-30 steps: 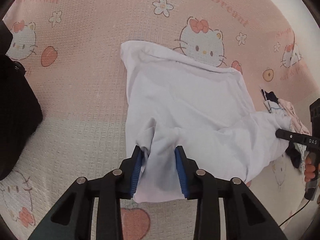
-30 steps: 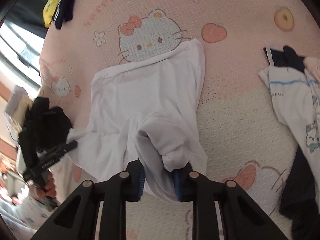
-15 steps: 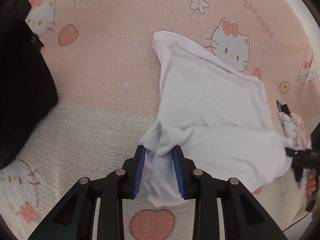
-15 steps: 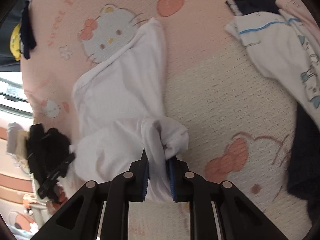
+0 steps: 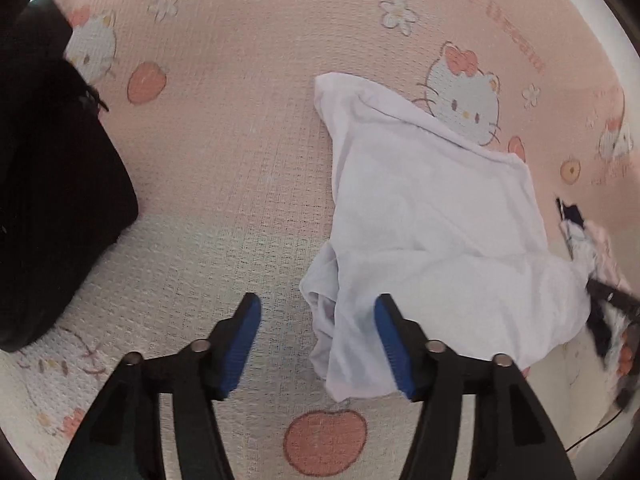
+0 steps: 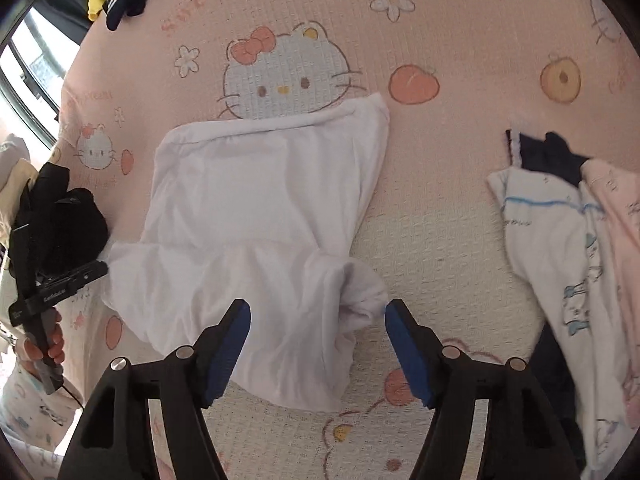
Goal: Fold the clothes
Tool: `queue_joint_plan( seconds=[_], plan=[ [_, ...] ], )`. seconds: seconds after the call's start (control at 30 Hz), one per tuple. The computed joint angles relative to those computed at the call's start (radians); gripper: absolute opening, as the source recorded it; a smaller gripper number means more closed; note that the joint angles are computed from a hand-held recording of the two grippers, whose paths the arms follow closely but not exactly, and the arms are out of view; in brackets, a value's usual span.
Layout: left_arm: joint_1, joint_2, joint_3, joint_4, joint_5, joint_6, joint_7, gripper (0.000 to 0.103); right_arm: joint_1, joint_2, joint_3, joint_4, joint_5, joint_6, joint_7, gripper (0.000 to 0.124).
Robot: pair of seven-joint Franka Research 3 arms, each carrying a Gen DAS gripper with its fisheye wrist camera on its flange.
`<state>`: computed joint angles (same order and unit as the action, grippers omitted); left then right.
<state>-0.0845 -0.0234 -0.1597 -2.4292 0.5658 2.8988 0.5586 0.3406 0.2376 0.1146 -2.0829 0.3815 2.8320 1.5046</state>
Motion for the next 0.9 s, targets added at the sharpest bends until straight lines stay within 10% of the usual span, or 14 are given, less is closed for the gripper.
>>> queue_joint_plan(
  seconds=[0.57, 0.9],
  plan=[
    [-0.092, 0.02, -0.061, 0.136, 0.384, -0.331, -0.086, 0.065, 0.172, -0.001, -0.125, 0.047, -0.687, -0.098, 0.28, 0.073],
    [-0.286, 0.13, -0.118, 0.181, 0.932, -0.718, -0.024, 0.065, 0.274, 0.022, -0.137, 0.049, -1.277, -0.165, 0.392, 0.073]
  ],
)
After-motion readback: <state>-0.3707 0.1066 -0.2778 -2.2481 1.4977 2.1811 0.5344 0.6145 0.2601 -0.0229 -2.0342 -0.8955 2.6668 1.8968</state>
